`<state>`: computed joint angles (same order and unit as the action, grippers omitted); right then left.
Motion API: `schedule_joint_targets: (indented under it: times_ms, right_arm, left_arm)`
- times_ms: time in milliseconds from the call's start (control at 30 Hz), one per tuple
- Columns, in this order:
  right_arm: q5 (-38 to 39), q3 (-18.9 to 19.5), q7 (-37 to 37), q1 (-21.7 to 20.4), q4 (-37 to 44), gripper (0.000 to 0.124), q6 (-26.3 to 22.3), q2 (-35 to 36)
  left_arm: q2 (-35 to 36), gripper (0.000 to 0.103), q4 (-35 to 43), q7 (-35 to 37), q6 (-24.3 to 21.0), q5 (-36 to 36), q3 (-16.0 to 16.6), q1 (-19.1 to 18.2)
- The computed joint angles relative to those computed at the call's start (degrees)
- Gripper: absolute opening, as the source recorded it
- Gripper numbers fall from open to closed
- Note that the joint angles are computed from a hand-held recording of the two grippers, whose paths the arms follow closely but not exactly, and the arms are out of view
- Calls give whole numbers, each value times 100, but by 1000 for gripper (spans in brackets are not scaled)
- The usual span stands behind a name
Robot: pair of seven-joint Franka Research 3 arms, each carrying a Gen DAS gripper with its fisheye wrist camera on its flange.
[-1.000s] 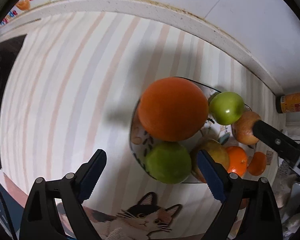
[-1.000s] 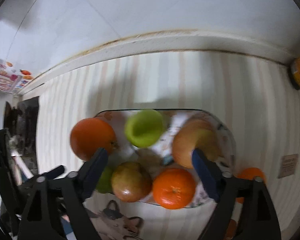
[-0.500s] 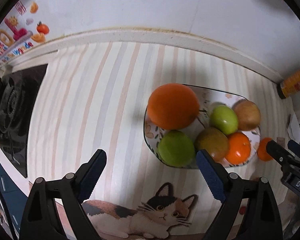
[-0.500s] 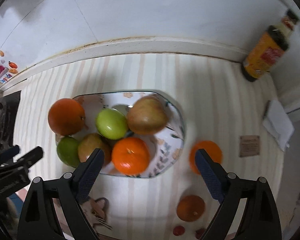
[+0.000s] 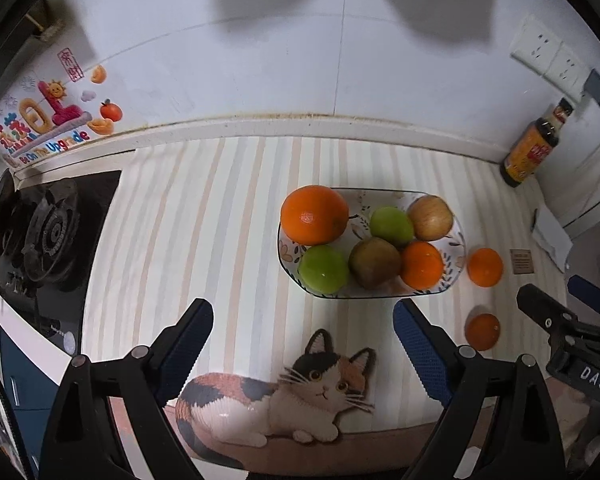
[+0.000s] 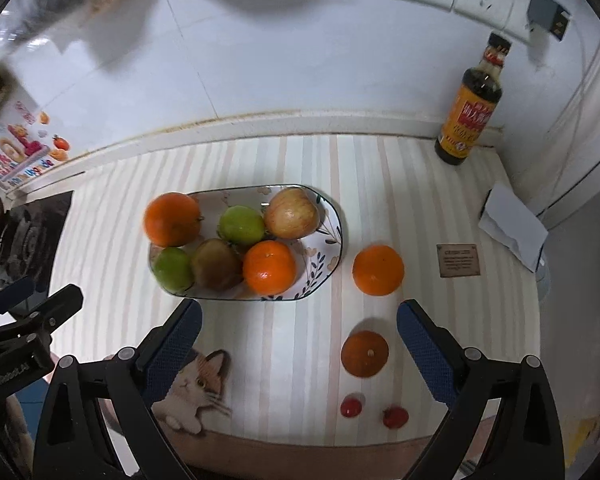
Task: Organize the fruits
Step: 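Lift both open tools away from the plate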
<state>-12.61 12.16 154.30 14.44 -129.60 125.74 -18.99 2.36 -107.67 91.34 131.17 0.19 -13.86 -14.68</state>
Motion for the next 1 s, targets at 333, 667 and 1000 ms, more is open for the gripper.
schedule_joint_targets:
  times_ms: [333,667,1000]
  right_arm:
    - [-152,378,291,120,167,100,-553,-650]
    - [-189,607,512,129,381,100,-827,-975]
    - [-19,549,501,106,279,100,-604,-1012]
  left_arm:
    - [-863,92,-437,400,41,-491,130,-31]
    - [-1330,92,-685,604,65,-764,277,-125]
    - [-1237,92,-617,458,33,-781,257,-150]
